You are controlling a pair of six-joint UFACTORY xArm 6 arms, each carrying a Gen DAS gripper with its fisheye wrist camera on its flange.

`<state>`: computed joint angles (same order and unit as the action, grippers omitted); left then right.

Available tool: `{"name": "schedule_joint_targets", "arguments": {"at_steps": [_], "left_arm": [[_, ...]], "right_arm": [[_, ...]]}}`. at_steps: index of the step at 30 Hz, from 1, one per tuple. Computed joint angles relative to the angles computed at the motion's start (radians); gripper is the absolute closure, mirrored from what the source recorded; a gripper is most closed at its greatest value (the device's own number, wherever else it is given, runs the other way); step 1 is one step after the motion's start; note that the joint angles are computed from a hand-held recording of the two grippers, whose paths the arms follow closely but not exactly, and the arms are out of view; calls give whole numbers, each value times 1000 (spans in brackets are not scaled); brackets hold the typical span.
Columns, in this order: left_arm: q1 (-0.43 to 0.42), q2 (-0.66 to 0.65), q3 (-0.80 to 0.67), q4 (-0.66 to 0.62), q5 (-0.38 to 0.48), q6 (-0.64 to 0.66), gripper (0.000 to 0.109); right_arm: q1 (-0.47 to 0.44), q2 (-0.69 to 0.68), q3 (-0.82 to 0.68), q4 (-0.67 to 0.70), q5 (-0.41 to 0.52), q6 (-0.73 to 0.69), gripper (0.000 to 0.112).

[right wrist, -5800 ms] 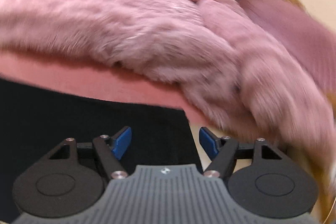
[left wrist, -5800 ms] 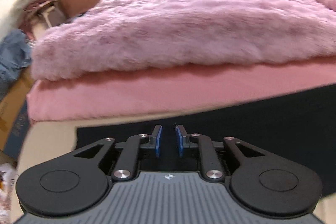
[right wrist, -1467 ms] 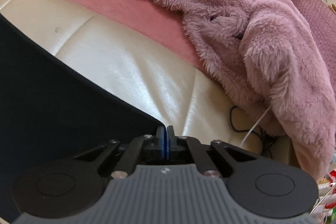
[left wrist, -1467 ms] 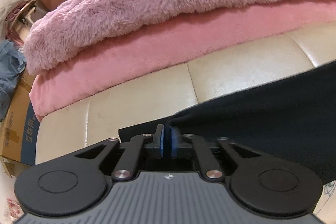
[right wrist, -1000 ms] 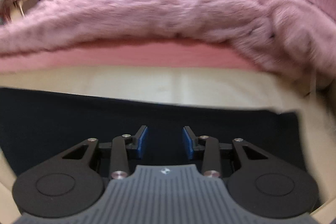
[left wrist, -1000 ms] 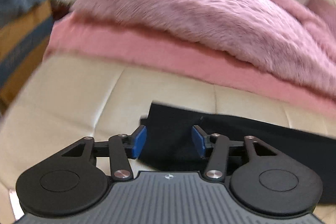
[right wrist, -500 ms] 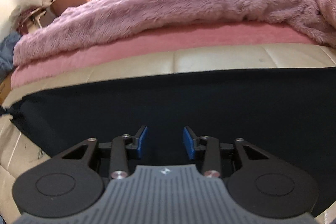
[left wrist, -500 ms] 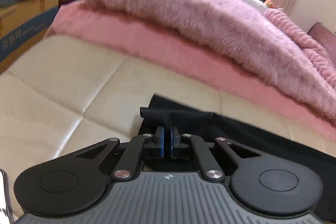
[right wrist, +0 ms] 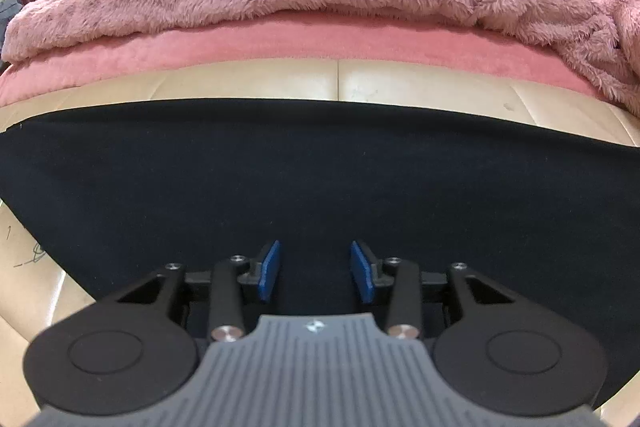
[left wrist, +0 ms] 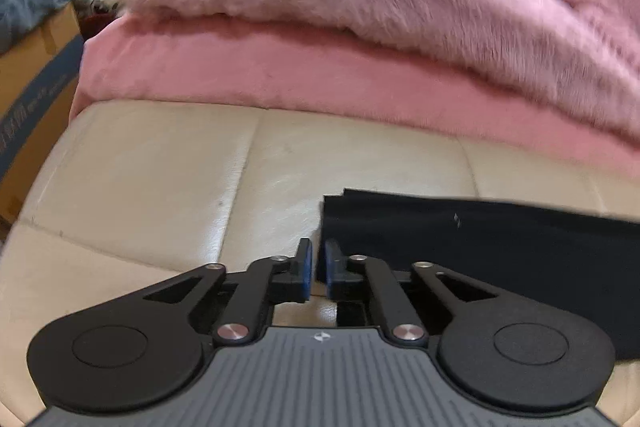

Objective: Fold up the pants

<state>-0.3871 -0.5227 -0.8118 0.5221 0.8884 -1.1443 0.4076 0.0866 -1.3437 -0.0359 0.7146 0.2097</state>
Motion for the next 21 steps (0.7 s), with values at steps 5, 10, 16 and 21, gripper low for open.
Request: {"name": "schedule_joint_targets", "arguments": {"at_steps": [5, 10, 16, 21], "left_arm": [[-95, -194, 124, 183, 87, -188, 70], [-234, -312, 190, 244, 288, -163, 67], [-328, -416, 277, 222, 378, -114, 67], [-371, -463, 346, 257, 374, -141, 67]], "right_arm": [[8, 11, -16, -12, 17, -7, 65], [22, 19, -29, -44, 33, 24, 62], [29, 16, -41, -66, 59, 82, 63], [41, 11, -36, -119, 64, 146, 63]]}}
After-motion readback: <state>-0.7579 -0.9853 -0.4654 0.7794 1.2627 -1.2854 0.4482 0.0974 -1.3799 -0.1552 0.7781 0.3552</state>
